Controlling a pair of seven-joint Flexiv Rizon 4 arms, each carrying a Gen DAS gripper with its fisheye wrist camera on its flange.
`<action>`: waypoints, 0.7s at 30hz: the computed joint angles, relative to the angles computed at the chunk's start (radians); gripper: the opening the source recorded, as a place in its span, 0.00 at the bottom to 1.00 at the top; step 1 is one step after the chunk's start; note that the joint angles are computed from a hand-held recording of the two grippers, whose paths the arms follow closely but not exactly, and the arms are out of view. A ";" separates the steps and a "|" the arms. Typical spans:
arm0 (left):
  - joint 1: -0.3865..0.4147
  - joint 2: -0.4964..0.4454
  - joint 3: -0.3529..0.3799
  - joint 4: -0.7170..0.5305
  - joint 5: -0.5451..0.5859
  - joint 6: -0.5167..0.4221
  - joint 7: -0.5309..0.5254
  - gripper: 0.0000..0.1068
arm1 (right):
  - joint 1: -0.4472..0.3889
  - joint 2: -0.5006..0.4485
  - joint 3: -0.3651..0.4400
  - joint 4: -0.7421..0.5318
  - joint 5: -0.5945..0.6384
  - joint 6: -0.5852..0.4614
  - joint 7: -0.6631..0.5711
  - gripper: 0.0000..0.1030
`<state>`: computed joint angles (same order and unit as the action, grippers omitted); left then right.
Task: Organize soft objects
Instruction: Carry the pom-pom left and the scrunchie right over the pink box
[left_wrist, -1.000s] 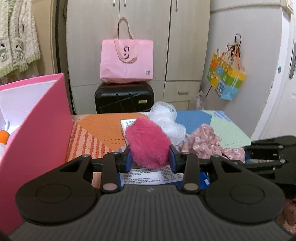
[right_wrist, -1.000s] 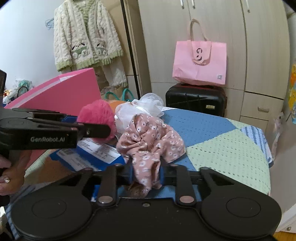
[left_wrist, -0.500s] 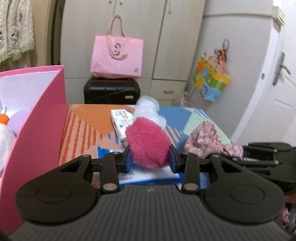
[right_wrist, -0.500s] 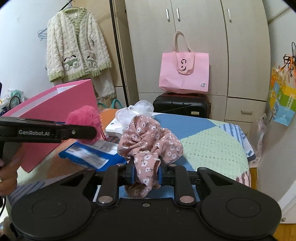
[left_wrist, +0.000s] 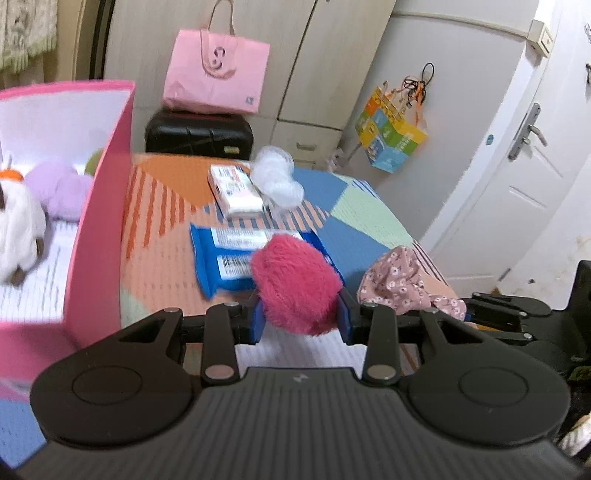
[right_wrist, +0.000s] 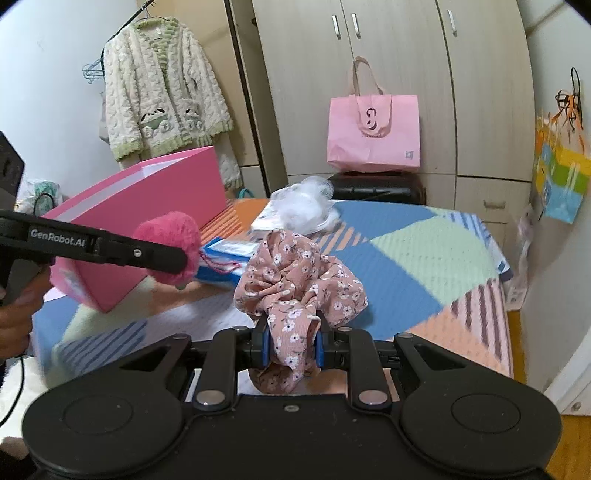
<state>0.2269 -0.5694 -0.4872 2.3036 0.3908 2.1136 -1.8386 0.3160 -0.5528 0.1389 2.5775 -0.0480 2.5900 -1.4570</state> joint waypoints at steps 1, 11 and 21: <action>0.030 -0.001 -0.026 0.008 0.020 -0.010 -0.006 0.34 | 0.001 0.008 0.004 0.010 -0.002 0.001 0.000 0.25; 0.255 0.057 -0.212 0.151 0.059 -0.080 -0.041 0.34 | -0.169 0.133 0.059 0.086 -0.351 -0.169 0.156 0.25; 0.750 0.120 -0.722 0.311 -0.012 -0.259 0.026 0.34 | -0.306 0.248 0.063 0.090 -0.772 -0.231 0.344 0.25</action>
